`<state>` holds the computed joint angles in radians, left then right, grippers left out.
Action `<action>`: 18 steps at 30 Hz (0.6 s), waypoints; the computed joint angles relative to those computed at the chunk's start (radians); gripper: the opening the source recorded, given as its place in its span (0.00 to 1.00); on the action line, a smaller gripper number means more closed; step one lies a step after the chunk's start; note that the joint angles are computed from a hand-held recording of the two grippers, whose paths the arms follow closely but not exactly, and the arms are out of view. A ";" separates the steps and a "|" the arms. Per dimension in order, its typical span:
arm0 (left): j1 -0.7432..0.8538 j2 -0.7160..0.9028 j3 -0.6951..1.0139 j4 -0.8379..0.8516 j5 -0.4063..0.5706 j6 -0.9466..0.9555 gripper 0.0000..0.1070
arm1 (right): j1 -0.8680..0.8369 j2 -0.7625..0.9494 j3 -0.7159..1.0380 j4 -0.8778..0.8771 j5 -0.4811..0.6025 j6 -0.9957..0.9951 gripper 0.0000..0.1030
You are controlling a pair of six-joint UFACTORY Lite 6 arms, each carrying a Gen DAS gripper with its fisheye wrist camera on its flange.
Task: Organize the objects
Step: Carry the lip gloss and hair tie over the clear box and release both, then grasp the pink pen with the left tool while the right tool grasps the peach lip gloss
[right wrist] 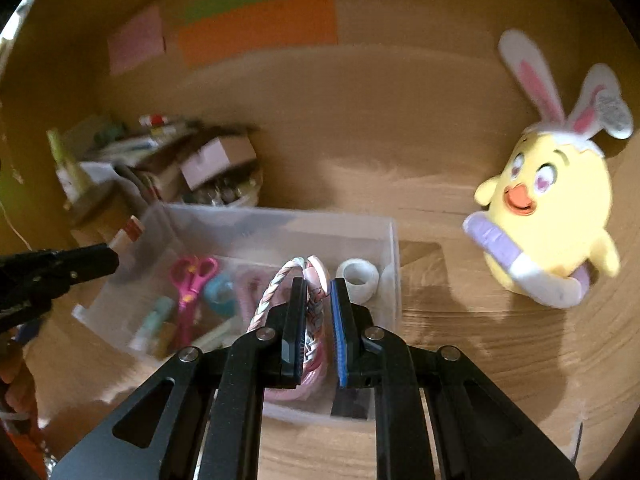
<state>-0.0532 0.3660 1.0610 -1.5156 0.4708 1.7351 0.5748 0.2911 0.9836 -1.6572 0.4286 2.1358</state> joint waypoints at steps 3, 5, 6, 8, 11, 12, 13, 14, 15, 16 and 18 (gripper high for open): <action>-0.033 0.027 0.018 0.024 -0.033 -0.010 0.13 | -0.022 0.054 0.039 0.034 -0.055 -0.053 0.11; -0.046 0.030 0.015 0.046 -0.041 -0.023 0.14 | -0.019 0.059 0.035 0.043 -0.071 -0.066 0.11; -0.050 0.026 0.009 0.046 -0.047 -0.024 0.14 | -0.013 0.056 0.029 0.058 -0.073 -0.079 0.11; -0.052 0.013 -0.003 0.057 -0.054 -0.030 0.15 | 0.003 0.035 0.006 0.076 -0.067 -0.092 0.18; -0.044 -0.006 -0.017 0.064 -0.047 -0.036 0.25 | 0.027 -0.026 -0.049 0.046 -0.046 -0.048 0.40; -0.037 -0.027 -0.038 0.052 -0.040 -0.021 0.27 | 0.033 -0.054 -0.072 0.025 -0.046 -0.021 0.46; -0.031 -0.049 -0.058 0.039 -0.037 -0.006 0.33 | 0.045 -0.090 -0.099 0.013 -0.044 -0.005 0.51; -0.026 -0.089 -0.097 0.003 -0.042 0.036 0.40 | 0.057 -0.112 -0.114 0.016 -0.038 -0.006 0.52; -0.021 -0.126 -0.134 -0.037 -0.045 0.084 0.42 | 0.076 -0.139 -0.133 0.026 -0.024 -0.013 0.54; -0.011 -0.178 -0.190 -0.090 -0.040 0.150 0.47 | 0.106 -0.170 -0.155 0.043 -0.003 -0.027 0.56; 0.013 -0.252 -0.265 -0.115 -0.020 0.204 0.49 | 0.158 -0.209 -0.186 0.063 0.030 -0.040 0.57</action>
<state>-0.0403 0.1143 0.7963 -1.6303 0.4506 1.9386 0.7329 0.0823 0.7980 -1.5940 0.4591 2.0958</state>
